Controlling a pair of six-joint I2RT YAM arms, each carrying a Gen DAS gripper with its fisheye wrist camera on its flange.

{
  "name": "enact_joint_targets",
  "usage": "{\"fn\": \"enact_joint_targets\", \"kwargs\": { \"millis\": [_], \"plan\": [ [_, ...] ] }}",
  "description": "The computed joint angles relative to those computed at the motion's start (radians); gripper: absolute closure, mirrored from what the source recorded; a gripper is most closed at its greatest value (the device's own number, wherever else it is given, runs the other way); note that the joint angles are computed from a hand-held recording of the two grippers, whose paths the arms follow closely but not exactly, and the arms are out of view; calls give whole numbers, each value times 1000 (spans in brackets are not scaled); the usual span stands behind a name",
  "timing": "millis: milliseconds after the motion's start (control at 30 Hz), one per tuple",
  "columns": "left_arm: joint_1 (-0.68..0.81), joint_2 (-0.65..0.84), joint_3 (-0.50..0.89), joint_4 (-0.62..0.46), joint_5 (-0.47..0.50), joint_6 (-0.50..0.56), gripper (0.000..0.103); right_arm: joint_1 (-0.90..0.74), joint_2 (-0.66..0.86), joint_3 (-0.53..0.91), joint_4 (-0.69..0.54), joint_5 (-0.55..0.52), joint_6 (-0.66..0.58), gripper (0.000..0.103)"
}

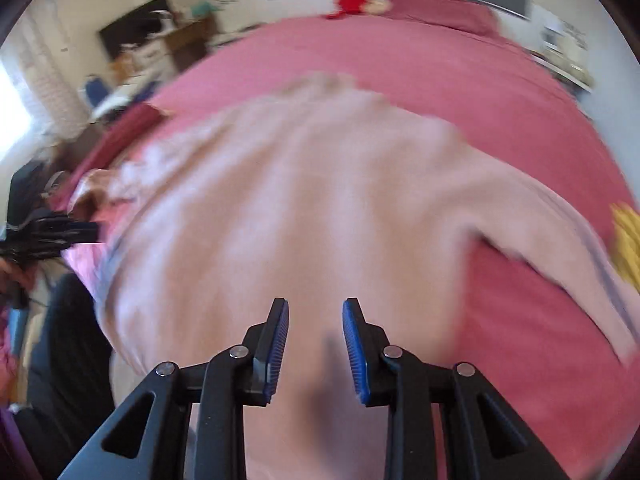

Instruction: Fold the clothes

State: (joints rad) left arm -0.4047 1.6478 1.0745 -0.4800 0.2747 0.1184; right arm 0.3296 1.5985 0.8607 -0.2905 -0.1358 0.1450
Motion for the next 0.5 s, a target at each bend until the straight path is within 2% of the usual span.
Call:
{"fn": "enact_joint_targets", "kwargs": {
  "millis": [33, 100, 133, 233, 300, 367, 433, 500],
  "plan": [
    [-47, 71, 11, 78, -30, -42, 60, 18, 101, 86, 5, -11, 20, 75],
    [-118, 89, -117, 143, -135, -51, 59, 102, 262, 207, -1, 15, 79, 75],
    [-151, 72, -196, 202, -191, -34, 59, 117, 312, 223, 16, 17, 83, 75],
    [-234, 8, -350, 308, -337, 56, 57, 201, 270, 118, 0, 92, 69, 75],
    [-243, -105, -454, 285, -367, 94, 54, 269, 236, 39, 1, 147, 73, 74],
    [-223, -204, -527, 221, -359, 126, 46, 333, 176, -56, 1, 182, 96, 73],
    [-185, -262, -570, 149, -337, 169, 44, 378, 70, -193, 4, 151, 140, 73],
    [-139, -289, -571, 67, -306, 220, 44, 382, 52, -263, -44, 57, 181, 73]
  ]
}}
